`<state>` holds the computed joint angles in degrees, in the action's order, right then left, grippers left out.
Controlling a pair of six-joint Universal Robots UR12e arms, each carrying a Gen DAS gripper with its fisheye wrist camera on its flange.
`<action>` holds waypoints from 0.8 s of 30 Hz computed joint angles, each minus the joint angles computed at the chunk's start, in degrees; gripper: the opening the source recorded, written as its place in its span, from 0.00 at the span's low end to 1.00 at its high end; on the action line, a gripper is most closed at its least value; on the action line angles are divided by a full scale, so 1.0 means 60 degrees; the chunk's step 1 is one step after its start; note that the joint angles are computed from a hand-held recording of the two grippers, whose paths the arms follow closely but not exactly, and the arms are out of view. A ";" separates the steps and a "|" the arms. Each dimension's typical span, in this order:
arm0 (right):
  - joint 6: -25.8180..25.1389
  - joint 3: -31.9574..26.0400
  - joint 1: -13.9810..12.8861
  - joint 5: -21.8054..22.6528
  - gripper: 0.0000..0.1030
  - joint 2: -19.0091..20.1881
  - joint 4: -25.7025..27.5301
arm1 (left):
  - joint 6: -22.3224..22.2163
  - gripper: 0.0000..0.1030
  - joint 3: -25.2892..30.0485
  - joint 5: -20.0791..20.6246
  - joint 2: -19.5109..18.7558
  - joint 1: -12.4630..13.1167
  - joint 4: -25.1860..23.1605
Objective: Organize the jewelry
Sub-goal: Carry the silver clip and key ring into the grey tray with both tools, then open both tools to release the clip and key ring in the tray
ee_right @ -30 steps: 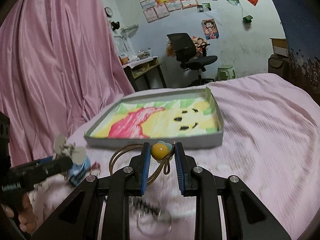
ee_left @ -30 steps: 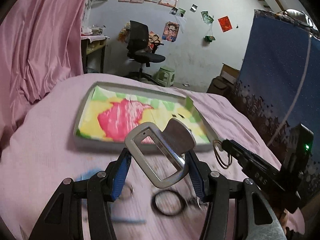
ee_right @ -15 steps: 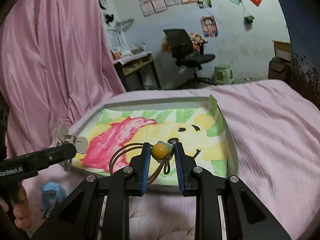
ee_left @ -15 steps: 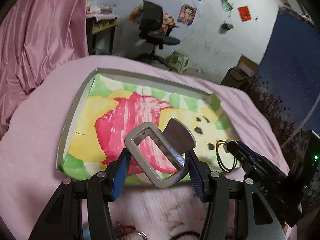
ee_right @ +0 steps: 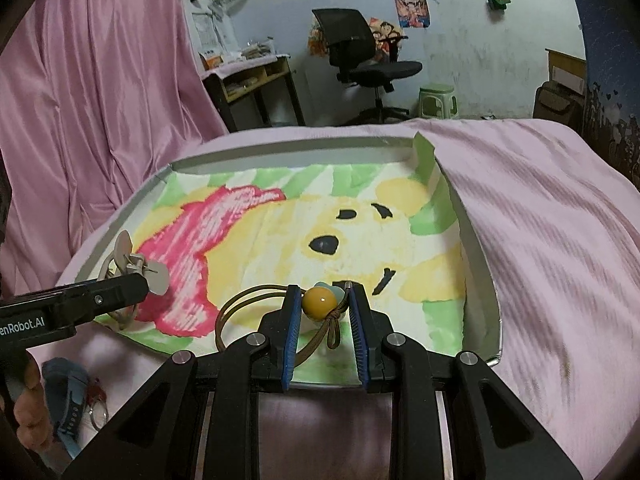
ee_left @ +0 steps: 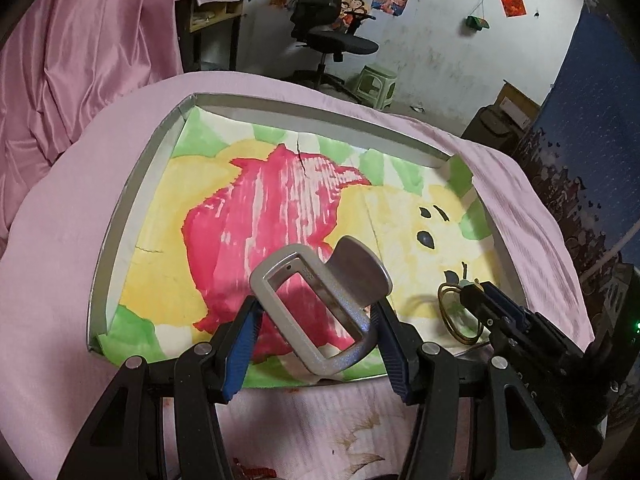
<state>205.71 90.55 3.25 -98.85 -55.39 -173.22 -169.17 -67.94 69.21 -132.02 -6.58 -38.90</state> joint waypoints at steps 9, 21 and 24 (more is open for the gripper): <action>-0.0006 0.0066 -0.0026 0.0151 0.34 -0.0029 -0.0073 | 0.0379 0.61 -0.0308 0.0271 0.0124 -0.0028 0.0417; -0.0455 0.0690 0.0237 -0.0792 0.59 -0.0270 -0.2210 | -0.0875 0.85 -0.1745 -0.0566 0.0767 0.0381 0.2919; -0.0702 0.0909 0.0334 -0.1025 0.69 -0.0347 -0.3015 | -0.1215 0.93 -0.2260 -0.0691 0.0964 0.0489 0.3985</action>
<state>201.49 96.00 5.26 -105.01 -57.47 -191.31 -176.46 -81.50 65.07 -126.23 -3.65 -14.99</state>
